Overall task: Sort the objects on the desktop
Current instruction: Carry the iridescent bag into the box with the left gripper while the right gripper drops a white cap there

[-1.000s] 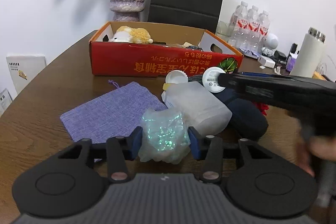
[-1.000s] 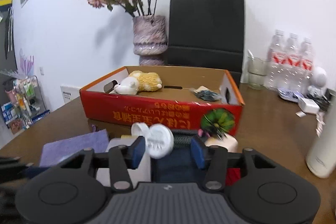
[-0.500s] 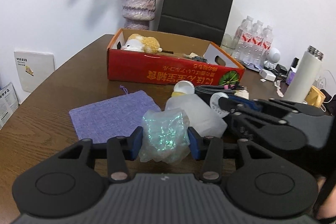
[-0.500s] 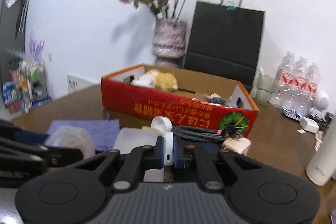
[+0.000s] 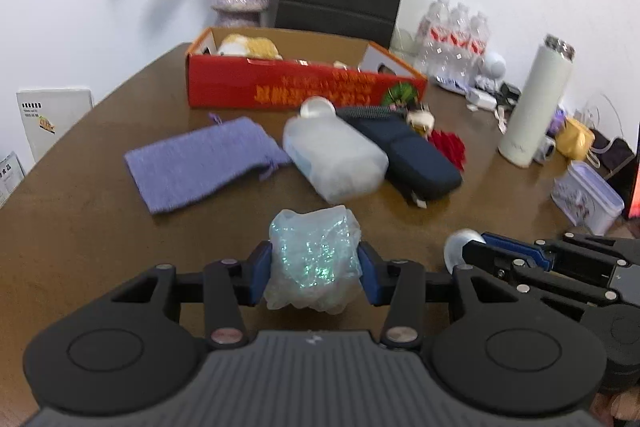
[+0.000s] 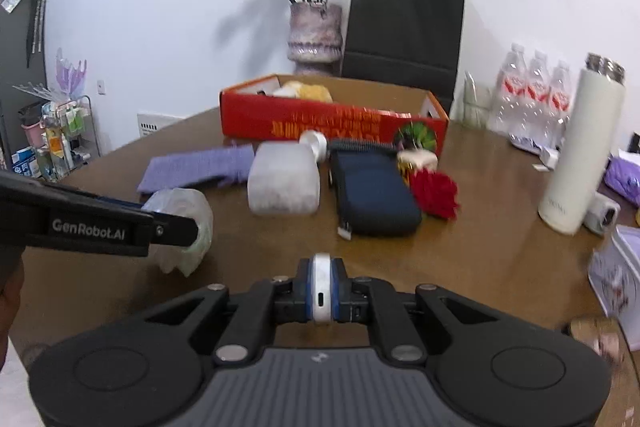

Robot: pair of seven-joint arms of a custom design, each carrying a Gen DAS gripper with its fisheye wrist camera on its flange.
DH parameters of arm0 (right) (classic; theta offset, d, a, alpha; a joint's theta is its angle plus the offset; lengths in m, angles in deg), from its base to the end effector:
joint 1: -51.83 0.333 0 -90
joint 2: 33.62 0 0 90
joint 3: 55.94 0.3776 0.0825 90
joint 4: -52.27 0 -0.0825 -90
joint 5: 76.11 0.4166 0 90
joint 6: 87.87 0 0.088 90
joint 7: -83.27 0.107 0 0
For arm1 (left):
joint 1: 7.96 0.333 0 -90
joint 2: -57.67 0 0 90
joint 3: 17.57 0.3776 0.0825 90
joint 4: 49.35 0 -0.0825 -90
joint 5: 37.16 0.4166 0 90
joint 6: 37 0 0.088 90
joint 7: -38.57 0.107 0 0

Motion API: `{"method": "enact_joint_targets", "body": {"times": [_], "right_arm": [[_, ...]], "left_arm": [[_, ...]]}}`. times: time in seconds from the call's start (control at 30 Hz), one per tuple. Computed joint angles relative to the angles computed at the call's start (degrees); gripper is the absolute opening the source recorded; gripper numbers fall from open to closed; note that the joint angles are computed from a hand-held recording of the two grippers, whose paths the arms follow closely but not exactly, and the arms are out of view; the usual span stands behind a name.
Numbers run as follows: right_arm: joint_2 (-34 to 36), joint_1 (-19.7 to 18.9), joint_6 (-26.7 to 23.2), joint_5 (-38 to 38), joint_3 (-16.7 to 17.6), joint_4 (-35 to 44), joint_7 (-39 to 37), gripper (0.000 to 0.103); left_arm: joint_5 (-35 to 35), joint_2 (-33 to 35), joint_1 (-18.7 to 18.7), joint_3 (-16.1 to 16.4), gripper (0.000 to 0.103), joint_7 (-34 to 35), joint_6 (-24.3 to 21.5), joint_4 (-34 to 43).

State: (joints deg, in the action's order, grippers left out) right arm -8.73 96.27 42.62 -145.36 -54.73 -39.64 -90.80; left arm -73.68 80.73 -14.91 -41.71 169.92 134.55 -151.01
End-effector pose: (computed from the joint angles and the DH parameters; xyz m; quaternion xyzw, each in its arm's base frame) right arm 0.5498 0.5263 0.4573 -0.5733 0.6642 -0.3796 0.2934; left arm 0.6764 -0.3051 0.4731 -0.4321 0.7876 -0.4176 0.1364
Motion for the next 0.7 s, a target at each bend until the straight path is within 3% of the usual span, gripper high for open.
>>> {"method": "enact_joint_targets", "body": {"times": [0.13, 0.33, 0.47, 0.7], "right_arm": [[0.9, -0.3, 0.6, 1.8, 0.4, 0.0, -1.0, 0.008], [2.0, -0.2, 0.8, 2.5, -0.6, 1.2, -2.1, 0.011], [1.7, 0.2, 1.6, 0.2, -1.7, 1.5, 0.9, 0.008], [0.4, -1.6, 4.9, -4.2, -2.7, 3.2, 1.4, 0.008]], "left_arm": [[-1.0, -0.3, 1.2, -2.0, 0.049, 2.8, 1.9, -1.5], [0.5, -0.2, 0.4, -1.3, 0.052, 2.1, 2.3, -1.8], [-1.1, 0.2, 2.6, -3.9, 0.035, 3.6, 2.6, -1.1], [-5.7, 3.9, 5.3, -7.7, 0.032, 8.6, 0.3, 7.2]]}}
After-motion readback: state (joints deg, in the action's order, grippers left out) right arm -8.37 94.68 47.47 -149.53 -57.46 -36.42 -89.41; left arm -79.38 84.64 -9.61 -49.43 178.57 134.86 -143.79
